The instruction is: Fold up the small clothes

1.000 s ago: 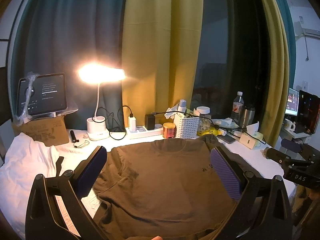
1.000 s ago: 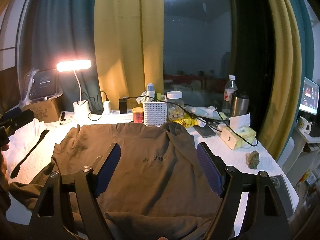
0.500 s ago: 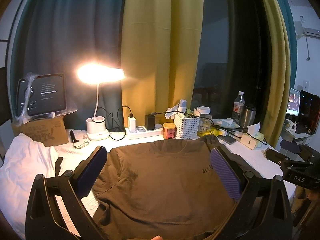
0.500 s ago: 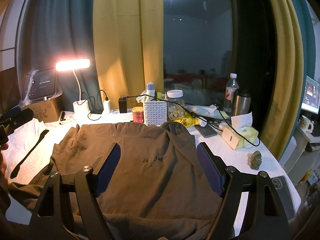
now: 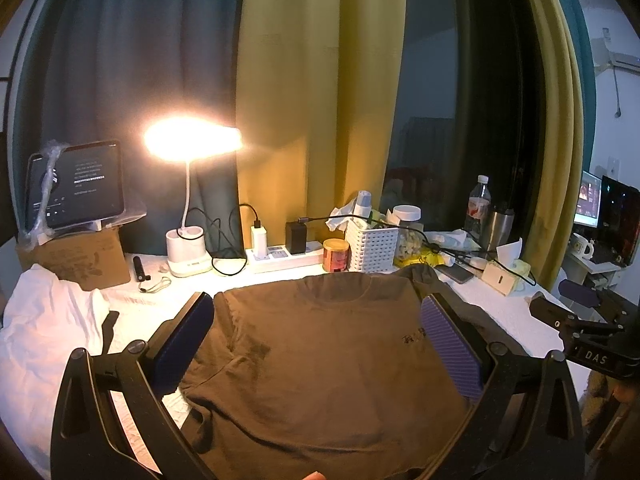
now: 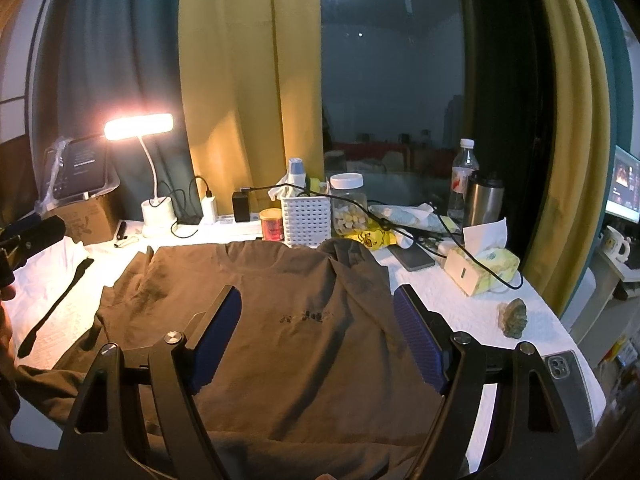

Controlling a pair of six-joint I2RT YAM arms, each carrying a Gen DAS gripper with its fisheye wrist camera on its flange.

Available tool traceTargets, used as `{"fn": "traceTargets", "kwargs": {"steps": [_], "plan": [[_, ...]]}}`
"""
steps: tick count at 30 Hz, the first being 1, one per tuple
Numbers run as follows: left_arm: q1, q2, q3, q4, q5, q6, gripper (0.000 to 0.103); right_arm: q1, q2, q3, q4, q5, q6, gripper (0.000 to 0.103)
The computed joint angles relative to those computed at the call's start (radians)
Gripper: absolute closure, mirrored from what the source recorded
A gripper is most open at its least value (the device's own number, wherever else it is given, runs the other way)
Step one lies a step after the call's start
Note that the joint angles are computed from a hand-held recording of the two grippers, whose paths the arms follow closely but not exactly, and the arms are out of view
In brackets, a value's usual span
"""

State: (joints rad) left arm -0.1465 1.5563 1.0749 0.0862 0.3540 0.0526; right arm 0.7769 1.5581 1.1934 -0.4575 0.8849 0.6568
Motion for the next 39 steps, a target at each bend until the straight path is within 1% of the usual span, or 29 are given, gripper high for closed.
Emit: {"fn": "traceTargets", "kwargs": {"steps": [4, 10, 12, 20, 23, 27, 32, 35, 36, 37, 39], "plan": [[-0.023, 0.027, 0.019, -0.007, -0.038, 0.018, 0.001, -0.039, 0.005, 0.001, 0.016, -0.033, -0.027, 0.022], [-0.054, 0.107, 0.093, -0.053, -0.053, 0.041, 0.001, -0.11, -0.006, -0.024, 0.041, -0.076, -0.053, 0.022], [-0.054, 0.133, 0.116, -0.068, -0.042, 0.041, 0.001, -0.138, -0.008, -0.04, 0.056, -0.097, -0.061, 0.022], [-0.081, 0.238, 0.221, -0.135, -0.103, 0.024, 0.001, -0.296, -0.006, -0.112, 0.145, -0.268, -0.14, 0.022], [-0.089, 0.288, 0.275, -0.164, -0.124, 0.018, 0.001, -0.356, 0.013, -0.117, 0.168, -0.325, -0.176, 0.022], [-0.103, 0.353, 0.347, -0.197, -0.157, 0.014, 0.001, -0.441, 0.04, -0.12, 0.199, -0.428, -0.217, 0.022], [-0.111, 0.439, 0.45, -0.246, -0.183, 0.013, 0.001, -0.532, 0.11, -0.086, 0.206, -0.522, -0.26, 0.022], [-0.113, 0.49, 0.513, -0.284, -0.187, 0.005, 0.001, -0.585, 0.16, -0.053, 0.204, -0.58, -0.262, 0.025], [-0.114, 0.507, 0.535, -0.297, -0.189, 0.005, 0.001, -0.601, 0.175, -0.044, 0.204, -0.6, -0.259, 0.028], [-0.115, 0.526, 0.559, -0.312, -0.193, 0.006, 0.001, -0.616, 0.196, -0.027, 0.198, -0.621, -0.255, 0.033], [-0.117, 0.555, 0.599, -0.335, -0.196, 0.008, 0.001, -0.644, 0.231, -0.006, 0.193, -0.666, -0.247, 0.036]]}}
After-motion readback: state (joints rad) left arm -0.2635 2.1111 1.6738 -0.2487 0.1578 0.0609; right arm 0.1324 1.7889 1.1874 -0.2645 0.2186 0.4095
